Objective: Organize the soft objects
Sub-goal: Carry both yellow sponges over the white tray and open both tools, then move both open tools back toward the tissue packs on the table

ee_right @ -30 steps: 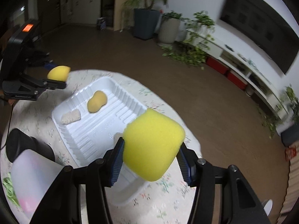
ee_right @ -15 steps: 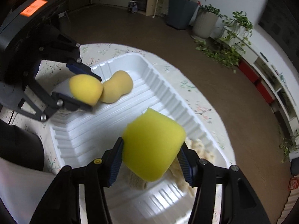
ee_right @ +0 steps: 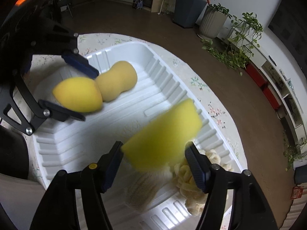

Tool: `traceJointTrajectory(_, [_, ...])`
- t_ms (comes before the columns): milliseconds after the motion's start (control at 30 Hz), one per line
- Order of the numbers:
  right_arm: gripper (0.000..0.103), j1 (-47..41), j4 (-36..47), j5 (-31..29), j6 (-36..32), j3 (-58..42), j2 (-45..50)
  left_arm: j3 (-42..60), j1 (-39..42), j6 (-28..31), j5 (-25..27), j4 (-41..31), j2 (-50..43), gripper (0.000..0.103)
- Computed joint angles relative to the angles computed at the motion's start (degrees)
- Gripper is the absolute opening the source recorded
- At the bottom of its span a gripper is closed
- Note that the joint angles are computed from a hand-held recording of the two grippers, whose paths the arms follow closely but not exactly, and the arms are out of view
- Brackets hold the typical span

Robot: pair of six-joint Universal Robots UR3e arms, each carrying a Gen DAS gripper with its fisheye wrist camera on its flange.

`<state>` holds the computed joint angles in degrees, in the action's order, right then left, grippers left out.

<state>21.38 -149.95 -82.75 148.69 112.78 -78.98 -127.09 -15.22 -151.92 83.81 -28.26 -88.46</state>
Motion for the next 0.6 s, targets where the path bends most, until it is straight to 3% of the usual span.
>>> traceJointTrajectory(333, [0.078, -2.75, -0.9, 4.23, -1.02, 4.66, -6.19, -4.51, 4.21, 0.23, -4.06, -4.76, 6.37, 0.057])
traceJointTrajectory(600, [0.079, -5.82, -0.51, 6.41, -1.24, 6.76, -10.58, -4.65, 3.21, -0.76, -1.95, -5.55, 7.94, 0.058])
